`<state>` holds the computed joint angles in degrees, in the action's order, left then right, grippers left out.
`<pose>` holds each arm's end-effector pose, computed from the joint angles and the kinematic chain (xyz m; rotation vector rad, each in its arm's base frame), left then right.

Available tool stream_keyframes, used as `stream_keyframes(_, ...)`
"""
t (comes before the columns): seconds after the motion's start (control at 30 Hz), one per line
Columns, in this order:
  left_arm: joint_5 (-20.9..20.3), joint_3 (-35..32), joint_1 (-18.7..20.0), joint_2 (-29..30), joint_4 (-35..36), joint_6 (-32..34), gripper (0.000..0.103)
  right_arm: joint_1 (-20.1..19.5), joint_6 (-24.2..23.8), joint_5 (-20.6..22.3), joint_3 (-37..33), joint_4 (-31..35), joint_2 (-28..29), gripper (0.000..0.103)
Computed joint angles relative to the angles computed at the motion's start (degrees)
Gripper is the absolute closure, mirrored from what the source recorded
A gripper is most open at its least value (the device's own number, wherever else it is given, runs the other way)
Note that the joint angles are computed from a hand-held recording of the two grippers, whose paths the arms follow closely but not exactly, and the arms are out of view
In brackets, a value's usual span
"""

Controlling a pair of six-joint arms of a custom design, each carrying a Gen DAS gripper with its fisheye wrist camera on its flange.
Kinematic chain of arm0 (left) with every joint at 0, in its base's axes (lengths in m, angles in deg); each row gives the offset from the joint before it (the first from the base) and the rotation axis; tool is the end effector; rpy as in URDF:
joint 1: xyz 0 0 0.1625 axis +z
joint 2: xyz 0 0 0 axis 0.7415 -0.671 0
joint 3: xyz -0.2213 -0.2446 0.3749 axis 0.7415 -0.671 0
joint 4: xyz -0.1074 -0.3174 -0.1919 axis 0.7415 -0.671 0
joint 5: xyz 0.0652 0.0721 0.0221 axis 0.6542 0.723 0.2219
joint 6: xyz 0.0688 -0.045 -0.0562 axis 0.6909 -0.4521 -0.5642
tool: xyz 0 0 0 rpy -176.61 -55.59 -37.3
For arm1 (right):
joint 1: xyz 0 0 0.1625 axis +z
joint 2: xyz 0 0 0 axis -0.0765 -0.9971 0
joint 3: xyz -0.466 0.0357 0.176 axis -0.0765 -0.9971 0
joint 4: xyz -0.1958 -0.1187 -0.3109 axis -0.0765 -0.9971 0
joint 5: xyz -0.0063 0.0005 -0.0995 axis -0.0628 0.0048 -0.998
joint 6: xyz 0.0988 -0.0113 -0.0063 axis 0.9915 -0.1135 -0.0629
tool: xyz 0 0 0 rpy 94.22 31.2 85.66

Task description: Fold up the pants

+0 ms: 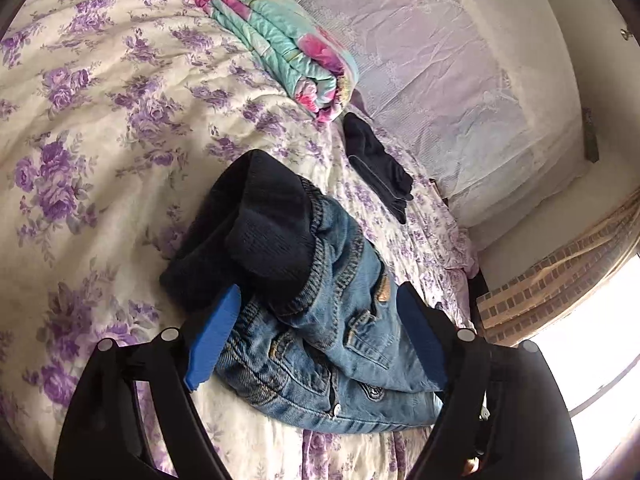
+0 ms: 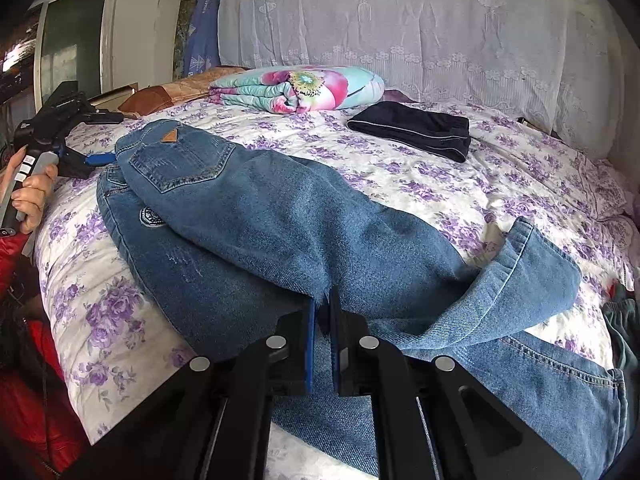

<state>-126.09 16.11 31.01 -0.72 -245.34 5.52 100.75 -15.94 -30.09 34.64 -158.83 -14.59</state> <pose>-0.0075 -0.7223 0.2557 -0.0910 -2.8710 0.9486 0.1534 -0.5934 0.1200 0.7666 -2.1365 0.8442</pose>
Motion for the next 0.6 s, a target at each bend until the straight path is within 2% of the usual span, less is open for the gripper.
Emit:
stream_keyframes(0.1, 0.8, -2.1, 0.4, 1.0, 1.3, -1.0, 0.056, -0.1, 0.5, 0.0, 0.0, 0.6, -0.1, 0.096)
stream_keyframes(0.13, 1.6, -3.0, 0.4, 1.4, 2.5, -1.6, 0.069, -0.1, 0.9, 0.2, 0.0, 1.1, -0.3, 0.096)
stream_keyframes(0.2, 2.5, -3.9, 0.3, 1.5, 4.3, -1.6, 0.078, -0.1, 1.8, 0.6, -0.1, 2.6, -1.0, 0.096)
stream_keyframes(0.3, 4.8, -1.3, -1.2, -0.2, 2.8, 0.7, 0.081, 1.0, 1.3, 0.7, 0.7, 1.7, -2.0, 0.096)
stream_keyframes(0.37, 4.5, 1.1, -1.9, -1.9, 1.4, 2.6, 0.081, 2.0, 1.2, 0.3, 2.0, 0.6, -3.1, 0.096)
stream_keyframes(0.53, 7.0, 1.7, -1.0, -2.3, 5.9, 4.3, 0.081, 1.8, 0.7, -2.5, 5.1, 1.5, -3.0, 0.096)
stream_keyframes(0.6, 3.8, 1.3, 0.7, -1.7, 6.2, 3.7, 0.081, 0.9, 0.0, -4.4, 5.0, 0.6, -0.7, 0.096)
